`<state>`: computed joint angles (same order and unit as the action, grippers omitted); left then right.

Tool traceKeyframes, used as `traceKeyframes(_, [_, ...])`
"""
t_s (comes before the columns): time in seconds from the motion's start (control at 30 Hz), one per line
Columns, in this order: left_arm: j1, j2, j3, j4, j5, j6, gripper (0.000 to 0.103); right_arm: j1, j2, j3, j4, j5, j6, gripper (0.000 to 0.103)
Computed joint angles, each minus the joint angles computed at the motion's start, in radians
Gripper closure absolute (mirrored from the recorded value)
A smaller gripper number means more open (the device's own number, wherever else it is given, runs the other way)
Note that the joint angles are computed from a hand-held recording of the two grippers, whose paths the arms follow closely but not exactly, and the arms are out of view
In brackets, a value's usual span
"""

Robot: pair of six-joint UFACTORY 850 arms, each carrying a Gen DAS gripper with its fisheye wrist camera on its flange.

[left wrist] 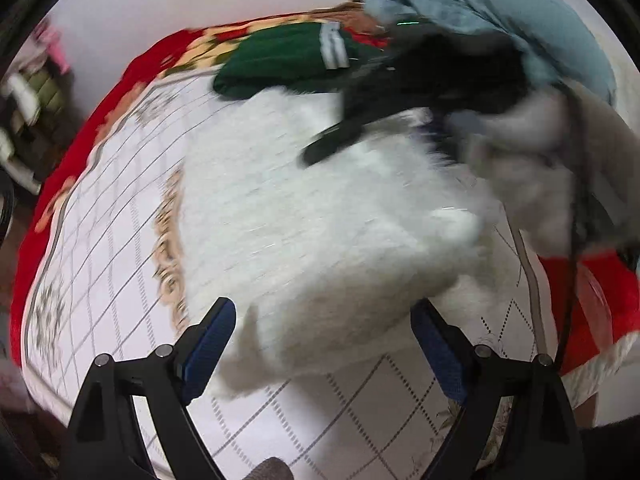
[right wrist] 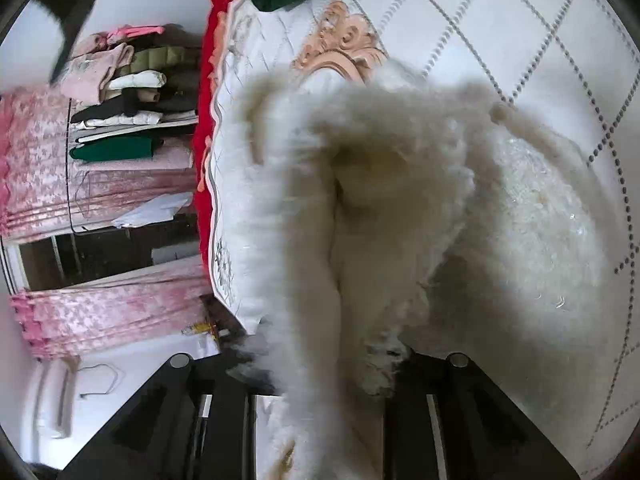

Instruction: Fold large clothes

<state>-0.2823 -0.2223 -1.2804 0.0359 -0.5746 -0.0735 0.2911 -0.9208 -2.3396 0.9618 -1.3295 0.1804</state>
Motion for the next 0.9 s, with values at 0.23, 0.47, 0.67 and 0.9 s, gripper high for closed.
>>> traceKeyframes(0.23, [0.083,0.031,-0.018,-0.175,-0.027,0.003,0.009,-0.030,0.378,0.574,0.043,0.243,-0.060,0.086])
traceKeyframes(0.47, [0.152,-0.041,-0.116,-0.350,-0.035,0.037,0.009,-0.046,0.391,0.658,-0.100,0.135,0.005,0.081])
traceKeyframes(0.67, [0.100,-0.212,-0.249,-0.047,-0.102,-0.154,0.009,-0.059,0.379,0.501,-0.261,0.048,0.060,0.047])
traceKeyframes(0.9, [0.148,-0.280,-0.345,-0.155,-0.130,-0.176,0.009,-0.116,0.424,0.503,-0.375,0.069,0.111,0.006])
